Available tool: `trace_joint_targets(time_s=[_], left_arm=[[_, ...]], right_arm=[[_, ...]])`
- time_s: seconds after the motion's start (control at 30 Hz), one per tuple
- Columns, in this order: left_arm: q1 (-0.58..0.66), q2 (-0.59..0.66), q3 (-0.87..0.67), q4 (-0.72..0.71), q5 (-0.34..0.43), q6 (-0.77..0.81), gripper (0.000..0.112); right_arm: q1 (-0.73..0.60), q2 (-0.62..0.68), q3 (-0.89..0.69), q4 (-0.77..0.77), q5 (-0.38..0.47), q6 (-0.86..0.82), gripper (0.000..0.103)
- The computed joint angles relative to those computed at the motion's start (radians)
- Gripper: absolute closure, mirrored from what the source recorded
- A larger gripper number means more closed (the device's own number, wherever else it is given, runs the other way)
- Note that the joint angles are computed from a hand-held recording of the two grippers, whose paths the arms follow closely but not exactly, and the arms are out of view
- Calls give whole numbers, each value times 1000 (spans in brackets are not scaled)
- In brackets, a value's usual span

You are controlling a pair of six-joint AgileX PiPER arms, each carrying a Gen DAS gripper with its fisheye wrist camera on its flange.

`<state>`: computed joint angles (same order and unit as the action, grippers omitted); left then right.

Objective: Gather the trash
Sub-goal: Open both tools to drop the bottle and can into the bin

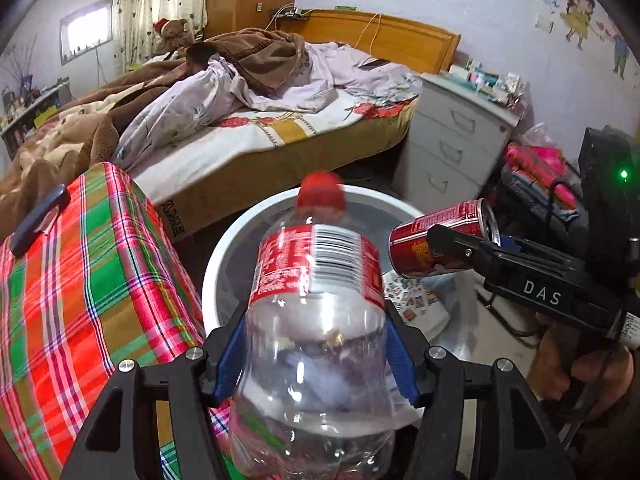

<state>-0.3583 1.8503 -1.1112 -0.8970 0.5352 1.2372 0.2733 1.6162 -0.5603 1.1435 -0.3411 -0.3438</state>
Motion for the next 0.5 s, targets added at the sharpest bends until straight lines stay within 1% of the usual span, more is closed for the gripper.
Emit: trace_joint_targets(time_s=[0.1,0.13,0.17,0.23,0.27,0.3,0.33,0.43,0.5], left_arm=[[-10,24,-17,14,9,-22,50],[-15,25,-13,8,-3,-18,48],[-21,23,-7,18,-20,-29,48],[-10,21,-5,-11,0,1,48],[-7,21,-5,-10,4,-5,47],[-13,17,-4,-2,-6,-22,44],[-11,12,2,-10,-13,-19,42],[18,-1,14,-55,16,9,42],[31,-16,27,-63,14,14,41]], right_arm=[[4,20,-21,141,0,-158,48],[1,17,-16,143,5,-161,48],[-3,12,-8,108,14,-127,48],[-11,0,10,14,18,-35,48],[-8,-5,14,15,13,-33,45],[1,-11,18,30,4,-42,42],[8,-18,21,48,-4,-54,37],[31,-53,37,73,-14,-62,36],[51,-60,41,116,-32,-90,36]])
